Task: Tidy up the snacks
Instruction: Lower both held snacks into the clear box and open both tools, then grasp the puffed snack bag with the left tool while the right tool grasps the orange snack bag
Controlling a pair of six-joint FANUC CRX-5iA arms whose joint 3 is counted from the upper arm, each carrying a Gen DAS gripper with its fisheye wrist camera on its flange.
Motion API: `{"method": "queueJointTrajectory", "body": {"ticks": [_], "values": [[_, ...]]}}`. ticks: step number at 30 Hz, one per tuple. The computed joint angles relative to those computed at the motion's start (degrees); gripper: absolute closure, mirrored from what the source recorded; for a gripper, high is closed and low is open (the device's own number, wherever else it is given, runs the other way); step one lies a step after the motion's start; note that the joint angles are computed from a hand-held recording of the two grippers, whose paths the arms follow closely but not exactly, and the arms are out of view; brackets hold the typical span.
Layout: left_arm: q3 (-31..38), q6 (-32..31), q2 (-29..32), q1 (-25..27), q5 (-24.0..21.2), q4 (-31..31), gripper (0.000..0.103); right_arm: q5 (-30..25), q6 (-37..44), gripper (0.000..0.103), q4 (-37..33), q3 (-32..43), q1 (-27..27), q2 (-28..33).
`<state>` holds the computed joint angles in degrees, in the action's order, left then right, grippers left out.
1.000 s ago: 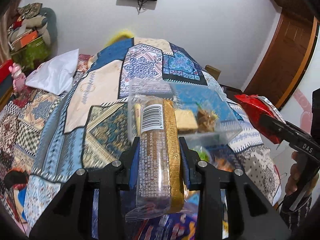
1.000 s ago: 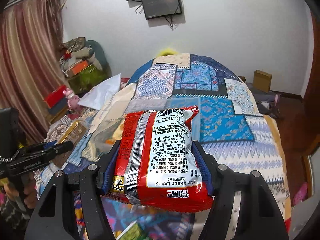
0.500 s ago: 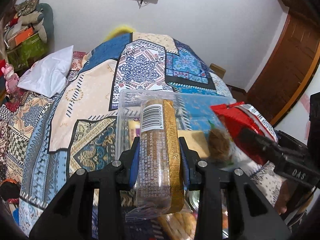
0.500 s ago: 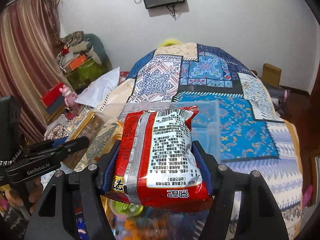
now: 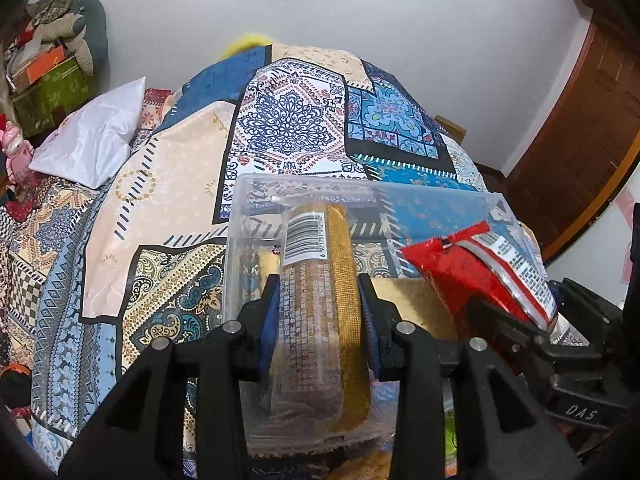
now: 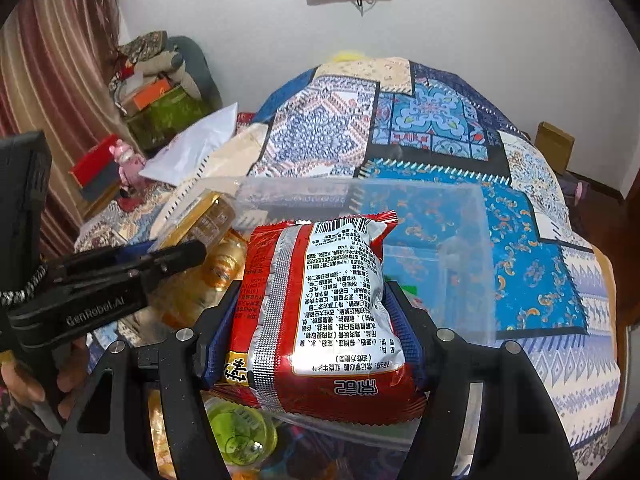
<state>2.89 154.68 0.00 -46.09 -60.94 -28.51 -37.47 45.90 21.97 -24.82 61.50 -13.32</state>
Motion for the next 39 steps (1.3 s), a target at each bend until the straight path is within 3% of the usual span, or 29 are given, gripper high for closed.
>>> {"method": "queueJointTrajectory", "body": {"ticks": [6, 9, 14, 19, 27, 34, 39], "values": [[0.1, 1.5, -1.0, -0.8, -1.0, -0.8, 0.066, -2.9, 0.6, 0.036, 0.0, 0.6, 0.6, -0.1], [0.0, 2.9, -2.2, -2.0, -1.3, -2.0, 0.059, -4.2, 0.1, 0.033, 0.2, 0.2, 1.3, -1.3], [2.8, 3.2, -2.5, -6.3, -6.2, -5.5, 0.046, -5.3, -5.5, 0.02, 6.7, -2.9, 3.5, -4.4], [3.9, 2.5, -2.5, -9.5, -9.3, -5.9, 0.034, -6.6, -6.3, 0.019, 7.2, -4.9, 5.3, -8.7], [1.0, 3.1, -2.5, -11.3, -9.7, -1.1, 0.033, -11.2, -9.2, 0.019, 9.9, -10.1, 10.7, -14.0], [-2.0, 2.3, -1.5, -11.5, -7.4, 4.1, 0.033, -13.0, -7.9, 0.019, 4.8, -12.4, 13.0, -14.8], [-2.7, 1.9, -0.9, -11.9, -6.4, 5.5, 0.033, -11.6, -4.8, 0.019, -1.4, -11.7, 11.4, -13.4]]}}
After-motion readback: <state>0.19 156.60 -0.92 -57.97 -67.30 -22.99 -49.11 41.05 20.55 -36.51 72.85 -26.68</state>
